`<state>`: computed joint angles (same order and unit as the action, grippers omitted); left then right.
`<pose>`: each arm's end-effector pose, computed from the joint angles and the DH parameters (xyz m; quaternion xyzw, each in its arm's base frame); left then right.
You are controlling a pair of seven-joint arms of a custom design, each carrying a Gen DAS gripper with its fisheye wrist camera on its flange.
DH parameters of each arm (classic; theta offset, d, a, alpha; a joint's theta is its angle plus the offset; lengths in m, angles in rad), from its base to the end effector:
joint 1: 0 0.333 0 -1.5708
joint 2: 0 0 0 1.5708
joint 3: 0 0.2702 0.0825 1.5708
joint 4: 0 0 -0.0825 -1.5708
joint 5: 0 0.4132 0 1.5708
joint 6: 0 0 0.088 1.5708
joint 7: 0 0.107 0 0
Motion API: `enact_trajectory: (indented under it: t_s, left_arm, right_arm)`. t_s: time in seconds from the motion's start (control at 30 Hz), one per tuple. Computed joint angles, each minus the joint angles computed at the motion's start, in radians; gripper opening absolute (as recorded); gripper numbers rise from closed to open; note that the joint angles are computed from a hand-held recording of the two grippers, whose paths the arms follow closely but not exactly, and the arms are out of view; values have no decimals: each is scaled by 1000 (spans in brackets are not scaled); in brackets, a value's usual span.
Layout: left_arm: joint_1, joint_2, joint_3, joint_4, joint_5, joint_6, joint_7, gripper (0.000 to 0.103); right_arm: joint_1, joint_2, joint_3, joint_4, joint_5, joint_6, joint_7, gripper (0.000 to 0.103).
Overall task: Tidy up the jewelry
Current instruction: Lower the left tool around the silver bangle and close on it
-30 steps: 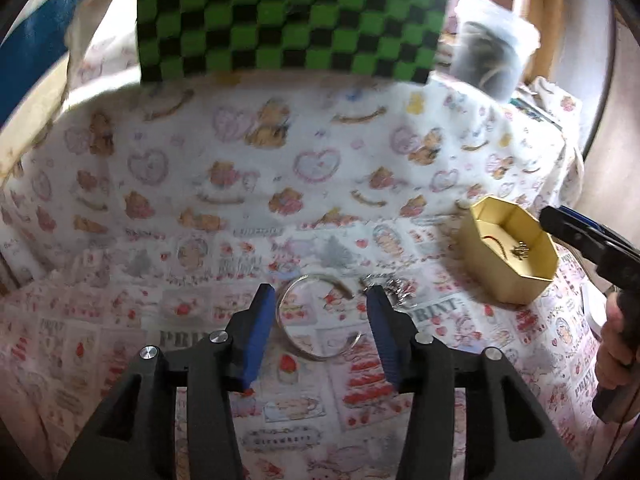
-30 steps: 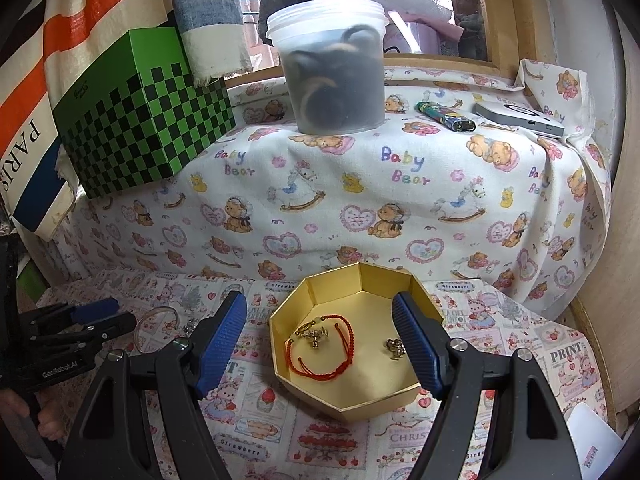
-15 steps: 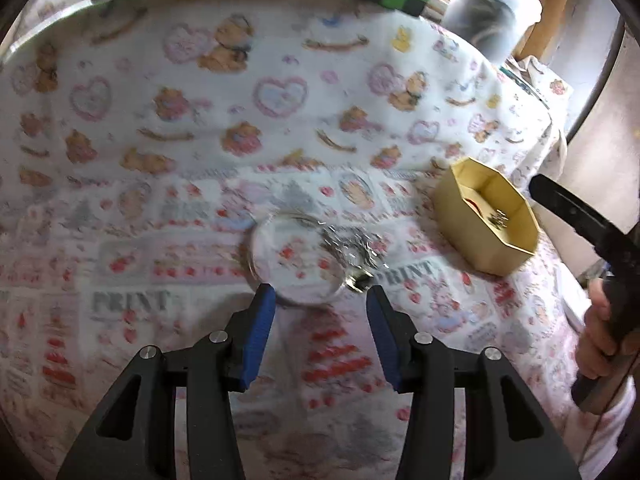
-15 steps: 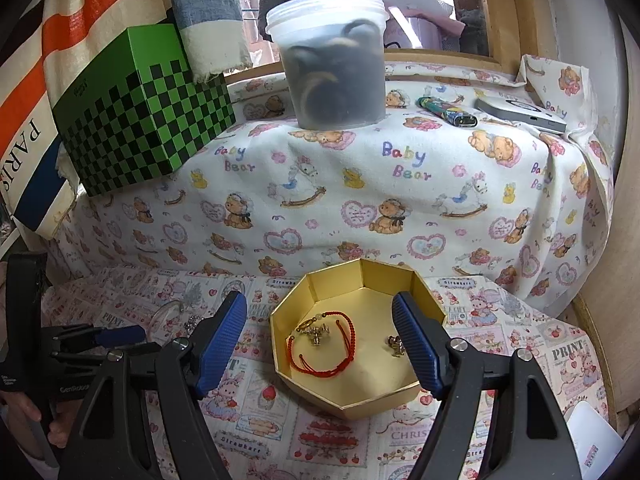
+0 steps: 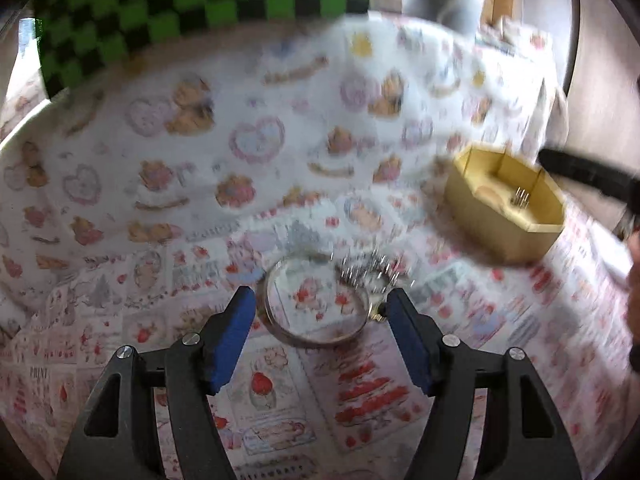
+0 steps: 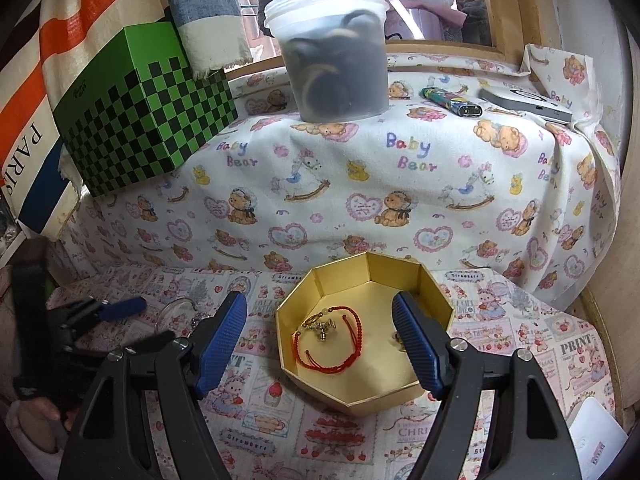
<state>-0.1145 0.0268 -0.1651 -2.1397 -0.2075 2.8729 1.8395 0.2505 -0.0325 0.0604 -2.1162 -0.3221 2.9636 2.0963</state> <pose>0.5932 -0.1578 0.4122 -0.5306 0.7722 -0.2885 0.1976 0.5751 0.2076 0.4714 -0.6623 0.6132 -0.2384 0.3585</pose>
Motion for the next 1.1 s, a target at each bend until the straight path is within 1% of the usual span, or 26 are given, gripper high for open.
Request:
enact_trajectory:
  t_s: [0.03, 0.1, 0.17, 0.23, 0.3, 0.33, 0.37, 0.43, 0.47, 0.5, 0.57, 0.63, 0.67, 0.7, 0.73, 0.77, 0.8, 0.83, 0.87, 0.9, 0.93, 0.97, 1.03, 1.07, 1.1]
  left_arm:
    - [-1, 12, 3, 12, 37, -19, -32, 67]
    - [3, 29, 1, 38, 0, -52, -16, 67]
    - [6, 46, 0, 60, -37, -60, -14, 67]
    - [5, 59, 7, 77, -15, -69, -48, 67]
    - [8, 69, 7, 88, -21, -70, -55, 66]
    - [7, 74, 8, 94, -16, -69, -70, 61]
    - [11, 75, 12, 90, -13, -60, -75, 61]
    - [21, 73, 6, 89, -55, -60, -46, 61]
    - [21, 68, 10, 81, -45, -53, -59, 61]
    - [14, 51, 21, 59, 2, -40, -111, 61]
    - [5, 38, 48, 43, 153, -35, -279, 61]
    - [5, 22, 66, 32, 291, -47, -460, 61]
    - [9, 14, 67, 29, 339, -59, -524, 61]
    - [15, 4, 65, 23, 369, -69, -561, 61]
    - [21, -4, 59, 20, 375, -81, -565, 64]
    - [26, -12, 51, 19, 349, -96, -531, 69]
    - [29, -27, 40, 9, 277, -96, -448, 79]
    - [31, -44, 36, -10, 202, -65, -353, 85]
    - [20, -58, 48, -25, 194, -35, -313, 88]
    - [43, -64, 28, -30, 255, -17, -337, 89]
    - [51, -65, 25, -33, 297, -3, -356, 89]
    - [51, -63, 27, -35, 268, 11, -315, 89]
    - [44, -47, 31, -17, 139, -8, -175, 89]
    - [45, -33, 31, -4, 122, -20, -145, 89]
    - [45, -22, 27, 2, 151, -27, -160, 89]
  right_arm:
    - [-1, 0, 1, 1, -9, -1, 8, 77]
    - [-1, 0, 1, 1, -11, 0, 10, 77]
    - [-1, 2, 0, 2, -5, 0, 7, 77]
    - [-1, 4, 0, 4, -2, -4, 5, 77]
    - [-1, 7, 0, 6, -2, -7, 6, 77]
    - [-1, 8, 0, 6, 1, -8, 2, 77]
    - [-1, 9, 0, 7, 0, -9, 2, 77]
    - [-1, 11, 0, 8, -9, -11, 9, 77]
    - [-1, 11, 0, 8, -12, -12, 11, 77]
    - [-1, 10, 0, 8, -17, -13, 15, 77]
    - [-2, 9, -1, 8, -23, -13, 22, 77]
    - [-2, 8, -1, 6, -18, -10, 19, 77]
    - [-2, 7, -2, 5, -15, -9, 17, 77]
    - [-2, 6, -2, 5, -11, -9, 15, 77]
    - [-2, 6, -1, 4, -10, -10, 14, 77]
    - [-2, 5, -1, 4, -11, -11, 14, 77]
    - [-2, 5, -1, 4, -14, -12, 17, 77]
    - [-2, 5, 0, 4, -15, -13, 18, 77]
    - [-1, 5, 0, 3, -9, -11, 12, 77]
    - [-1, 4, 0, 2, -6, -10, 9, 77]
    - [-1, 3, 0, 0, -9, -8, 12, 77]
    - [-1, 2, 0, -1, -8, -5, 12, 77]
    - [-1, 2, 0, -2, -6, -4, 11, 77]
    - [-1, 2, 0, -3, -4, -5, 9, 77]
    - [-1, 1, 0, -3, -6, -6, 11, 77]
